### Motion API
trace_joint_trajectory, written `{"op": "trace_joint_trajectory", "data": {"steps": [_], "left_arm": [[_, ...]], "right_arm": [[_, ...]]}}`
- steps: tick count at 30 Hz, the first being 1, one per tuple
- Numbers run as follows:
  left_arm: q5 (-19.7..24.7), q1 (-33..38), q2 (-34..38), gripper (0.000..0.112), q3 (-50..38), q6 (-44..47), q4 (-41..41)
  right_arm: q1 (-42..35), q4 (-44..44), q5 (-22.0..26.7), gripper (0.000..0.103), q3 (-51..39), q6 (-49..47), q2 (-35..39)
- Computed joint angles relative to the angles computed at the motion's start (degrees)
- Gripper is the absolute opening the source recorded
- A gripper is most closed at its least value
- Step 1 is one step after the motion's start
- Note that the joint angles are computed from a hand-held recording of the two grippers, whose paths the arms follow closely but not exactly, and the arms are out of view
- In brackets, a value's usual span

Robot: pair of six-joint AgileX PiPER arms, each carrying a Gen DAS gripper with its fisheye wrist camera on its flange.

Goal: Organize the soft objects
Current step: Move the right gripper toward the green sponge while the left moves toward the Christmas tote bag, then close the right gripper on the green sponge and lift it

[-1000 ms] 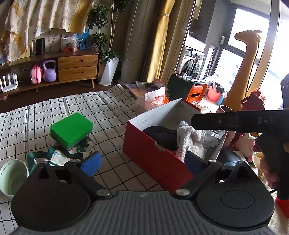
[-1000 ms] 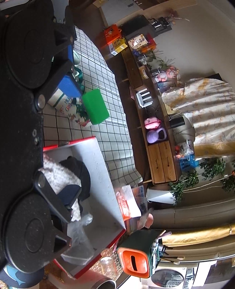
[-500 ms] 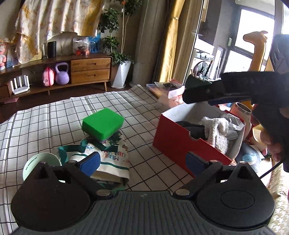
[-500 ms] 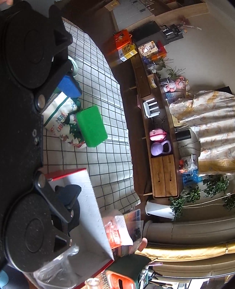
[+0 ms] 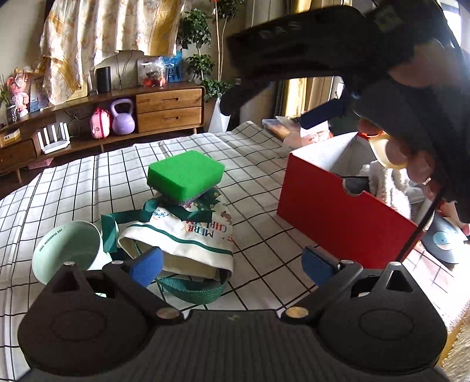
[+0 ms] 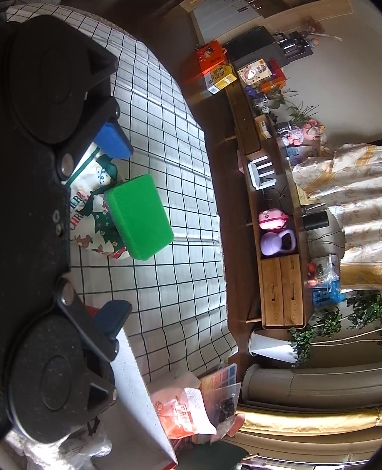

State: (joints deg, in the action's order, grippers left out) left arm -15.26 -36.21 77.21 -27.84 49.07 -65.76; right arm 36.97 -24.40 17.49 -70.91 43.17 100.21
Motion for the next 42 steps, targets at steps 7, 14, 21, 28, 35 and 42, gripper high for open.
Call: {"op": "trace_joint_trajectory", "data": {"steps": [7, 14, 21, 28, 35, 42], "left_arm": [[-2.69, 0.99, 5.40, 0.101, -1.25, -8.84, 8.32], [-8.97, -0.71, 10.77, 0.101, -2.51, -10.34, 8.58], [-16.59, -3.13, 15.49, 0.101, -4.09, -6.53, 7.15], [-14.12, 1.48, 18.58, 0.101, -7.80, -4.95, 8.81], [-12.29, 2.73, 21.13, 0.101, -11.79, 3.20, 3.47], [-8.95, 3.03, 24.04, 0.100, -13.67, 8.50, 0.48]], "right_arm": [[-0.79, 4.97, 3.17, 0.103, -8.40, -5.34, 7.33], [-1.19, 6.90, 7.44, 0.103, -18.18, -7.11, 14.85], [-1.29, 13.11, 13.72, 0.103, -32.01, -13.10, 24.26], [-0.50, 11.25, 22.42, 0.103, -47.41, -11.29, 34.05], [-0.76, 11.15, 31.14, 0.103, -61.78, -10.27, 43.11], [-0.89, 13.90, 32.84, 0.103, -62.42, -14.42, 44.18]]}}
